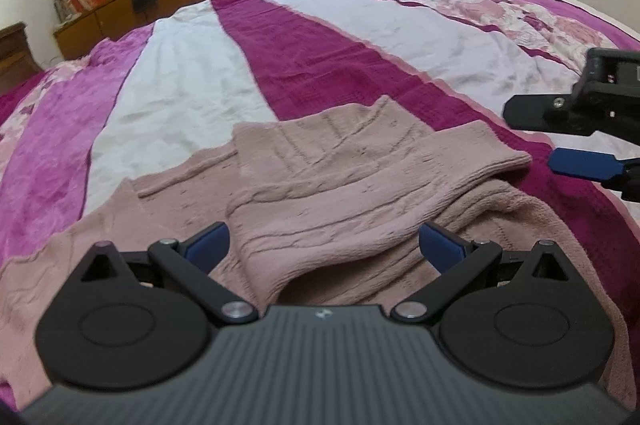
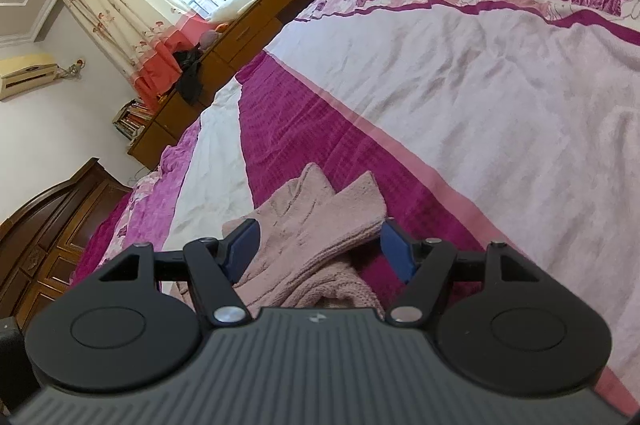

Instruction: Fold small clothes

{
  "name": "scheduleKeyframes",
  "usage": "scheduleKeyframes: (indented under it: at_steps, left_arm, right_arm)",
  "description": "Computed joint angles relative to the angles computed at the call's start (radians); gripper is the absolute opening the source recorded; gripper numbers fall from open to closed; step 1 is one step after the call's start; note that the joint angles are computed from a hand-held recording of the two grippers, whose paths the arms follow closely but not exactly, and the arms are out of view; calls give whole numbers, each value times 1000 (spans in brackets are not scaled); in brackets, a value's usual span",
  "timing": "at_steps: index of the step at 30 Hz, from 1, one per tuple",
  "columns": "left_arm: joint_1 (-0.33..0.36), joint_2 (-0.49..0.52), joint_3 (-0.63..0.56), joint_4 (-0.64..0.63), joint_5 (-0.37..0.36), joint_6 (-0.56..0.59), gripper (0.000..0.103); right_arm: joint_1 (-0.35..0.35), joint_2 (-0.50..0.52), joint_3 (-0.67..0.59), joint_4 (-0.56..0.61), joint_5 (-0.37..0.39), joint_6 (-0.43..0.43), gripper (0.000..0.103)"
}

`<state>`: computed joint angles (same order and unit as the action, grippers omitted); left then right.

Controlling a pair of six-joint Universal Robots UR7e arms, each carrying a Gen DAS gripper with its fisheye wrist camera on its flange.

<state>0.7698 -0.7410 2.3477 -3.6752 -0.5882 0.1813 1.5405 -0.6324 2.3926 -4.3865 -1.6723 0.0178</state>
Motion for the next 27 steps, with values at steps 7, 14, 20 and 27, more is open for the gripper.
scheduleKeyframes:
  at_steps: [7, 14, 20, 27]
  left_arm:
    - [17, 54, -50, -3, 9, 67, 102]
    - [28, 111, -103, -54, 19, 168, 102]
    - [46, 93, -126, -3, -30, 98, 87]
    - [58, 115, -146, -21, -112, 148, 63]
  right_arm:
    - [-7, 0, 2, -8, 4, 2, 74]
    - [-19, 9, 1, -9, 9, 17, 74]
    - [-28, 11, 5, -22, 12, 25, 74]
    - [-32, 16, 10, -56, 7, 34, 74]
